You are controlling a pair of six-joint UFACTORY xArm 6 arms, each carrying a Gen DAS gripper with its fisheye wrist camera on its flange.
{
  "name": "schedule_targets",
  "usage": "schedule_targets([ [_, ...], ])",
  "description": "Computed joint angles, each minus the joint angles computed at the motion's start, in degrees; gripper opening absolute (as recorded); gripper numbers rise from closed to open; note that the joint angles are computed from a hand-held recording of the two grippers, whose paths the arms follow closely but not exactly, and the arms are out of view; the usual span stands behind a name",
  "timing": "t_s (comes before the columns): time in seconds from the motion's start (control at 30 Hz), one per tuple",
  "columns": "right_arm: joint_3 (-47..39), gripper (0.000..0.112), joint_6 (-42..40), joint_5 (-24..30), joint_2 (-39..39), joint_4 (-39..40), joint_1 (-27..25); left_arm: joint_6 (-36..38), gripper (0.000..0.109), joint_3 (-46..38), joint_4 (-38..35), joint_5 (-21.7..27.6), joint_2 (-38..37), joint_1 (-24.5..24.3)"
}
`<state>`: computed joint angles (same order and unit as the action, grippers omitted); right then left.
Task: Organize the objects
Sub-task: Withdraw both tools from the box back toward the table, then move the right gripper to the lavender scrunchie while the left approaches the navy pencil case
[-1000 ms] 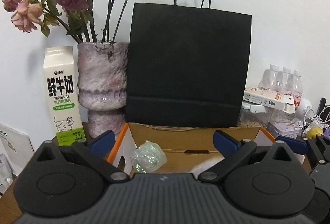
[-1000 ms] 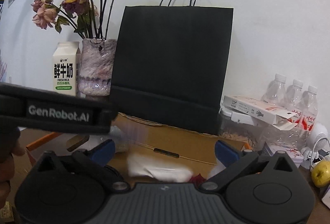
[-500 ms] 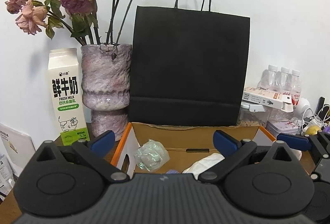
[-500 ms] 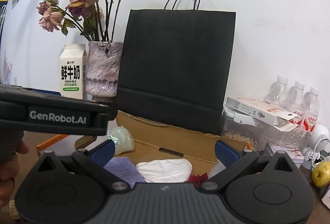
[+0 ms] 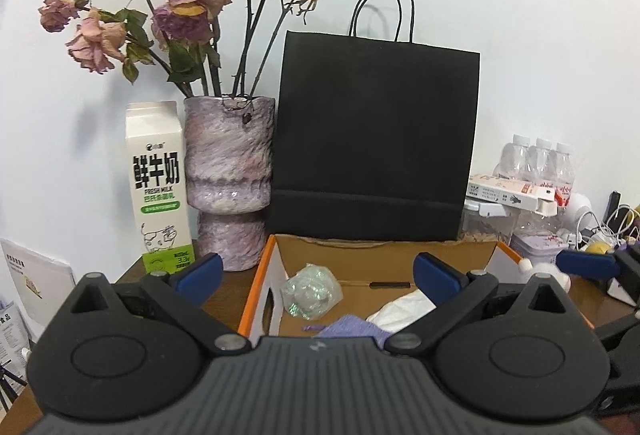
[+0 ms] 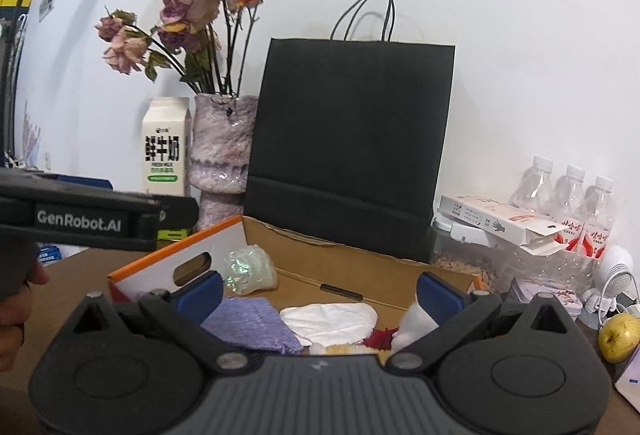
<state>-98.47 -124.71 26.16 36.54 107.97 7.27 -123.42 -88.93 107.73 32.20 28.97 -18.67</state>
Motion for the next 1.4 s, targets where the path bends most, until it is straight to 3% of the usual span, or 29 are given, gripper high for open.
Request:
schedule_targets([
  [0.2,5.5,0.103,0.94,3.79,-3.56,-0.86,-1.8,-1.83,0.103,5.38,1.06,-0.59,-3.11,-0.07],
  [0.5,13.74,0.103,-4.55,7.03,-9.22,2.79,-3.86,-4.85,0.103,13.05,2.46,1.03,-8.05,-1.29],
  [0.8,20.36,0.103,-2.59,9.84,-13.55,0.17,-6.45,-5.3,0.103,19.11,0.8,2.16,-11.98,-3.19],
  [1.4,36.31,0.103,-5.82,10.02,-24.36,0.21,-9.44,-4.43,0.103,28.59,-3.09,4.89,-17.75,-9.38],
])
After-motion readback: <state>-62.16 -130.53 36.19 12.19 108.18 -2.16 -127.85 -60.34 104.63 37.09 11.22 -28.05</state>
